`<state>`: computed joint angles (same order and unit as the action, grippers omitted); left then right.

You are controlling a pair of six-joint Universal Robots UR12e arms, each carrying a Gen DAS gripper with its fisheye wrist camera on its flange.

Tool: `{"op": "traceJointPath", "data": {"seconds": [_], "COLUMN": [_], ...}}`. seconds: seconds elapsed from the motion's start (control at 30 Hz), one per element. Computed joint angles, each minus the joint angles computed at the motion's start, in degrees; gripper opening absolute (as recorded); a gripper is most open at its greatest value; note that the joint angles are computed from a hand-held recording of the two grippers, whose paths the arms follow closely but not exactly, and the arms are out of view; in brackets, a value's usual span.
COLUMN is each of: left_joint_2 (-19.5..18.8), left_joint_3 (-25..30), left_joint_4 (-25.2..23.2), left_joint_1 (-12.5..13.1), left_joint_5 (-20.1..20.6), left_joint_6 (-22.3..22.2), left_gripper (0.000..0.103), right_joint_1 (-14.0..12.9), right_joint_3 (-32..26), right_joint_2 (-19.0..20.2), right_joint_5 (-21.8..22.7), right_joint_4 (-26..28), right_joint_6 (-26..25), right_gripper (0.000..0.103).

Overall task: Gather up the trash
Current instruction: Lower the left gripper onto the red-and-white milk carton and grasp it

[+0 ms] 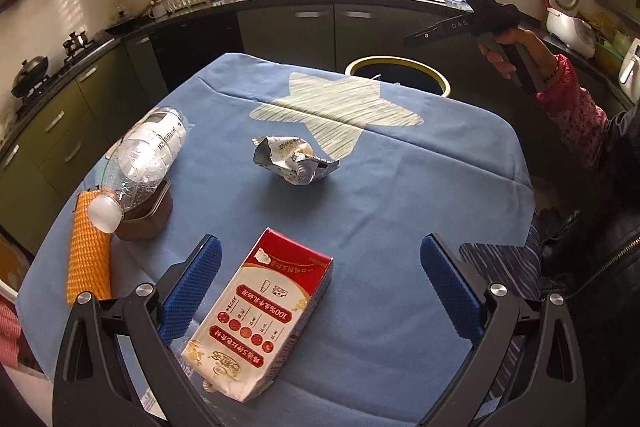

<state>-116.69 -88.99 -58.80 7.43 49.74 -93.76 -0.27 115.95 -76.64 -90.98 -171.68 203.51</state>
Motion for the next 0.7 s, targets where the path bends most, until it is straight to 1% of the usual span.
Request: {"op": "traceJointPath", "data": {"seconds": [0.07, 0.17, 0.27, 0.33, 0.37, 0.43, 0.47, 0.53, 0.57, 0.63, 0.7], "left_joint_2": [-1.0, -2.4, -3.6, -4.4, -4.7, -5.3, -5.6, -5.9, -6.0, -6.0, -5.8], "left_joint_3": [1.6, 3.5, 5.2, 6.2, 6.6, 7.4, 7.7, 7.9, 8.1, 8.1, 7.4], "left_joint_4": [-1.7, -3.0, -5.1, -6.3, -6.7, -7.9, -8.2, -8.3, -8.7, -9.0, -8.2], "left_joint_1": [-0.4, -1.0, -1.4, -1.7, -1.9, -2.1, -2.2, -2.3, -2.2, -2.0, -1.8], "left_joint_5": [2.2, 5.9, 8.4, 9.7, 10.3, 11.2, 11.8, 12.5, 12.3, 11.5, 10.7], "left_joint_6": [1.7, 3.6, 5.5, 6.2, 6.5, 7.0, 7.2, 7.2, 7.0, 5.9, 3.9], "left_gripper": [0.098, 0.098, 0.096, 0.088, 0.086, 0.076, 0.074, 0.065, 0.065, 0.056, 0.052], "right_joint_1": [0.3, 0.6, 0.8, 0.9, 0.9, 1.0, 1.0, 1.0, 1.0, 1.0, 0.9], "right_joint_3": [-0.1, -0.3, -0.3, -0.3, -0.3, -0.1, -0.1, -0.1, -0.1, -0.1, -0.1], "right_joint_2": [0.2, 0.2, 0.3, 0.3, 0.3, 0.2, 0.2, 0.2, 0.2, 0.2, 0.3], "right_joint_5": [-0.2, -0.7, -1.2, -1.4, -1.4, -1.7, -1.7, -1.7, -1.7, -1.5, -1.0], "right_joint_4": [0.1, 0.5, 1.0, 1.1, 1.2, 1.2, 1.4, 1.5, 1.6, 1.7, 1.3], "right_joint_6": [0.5, 1.4, 2.1, 2.8, 3.0, 3.4, 3.5, 3.7, 3.8, 3.7, 3.5], "right_gripper": [0.050, 0.050, 0.050, 0.051, 0.051, 0.051, 0.052, 0.052, 0.052, 0.052, 0.052]}}
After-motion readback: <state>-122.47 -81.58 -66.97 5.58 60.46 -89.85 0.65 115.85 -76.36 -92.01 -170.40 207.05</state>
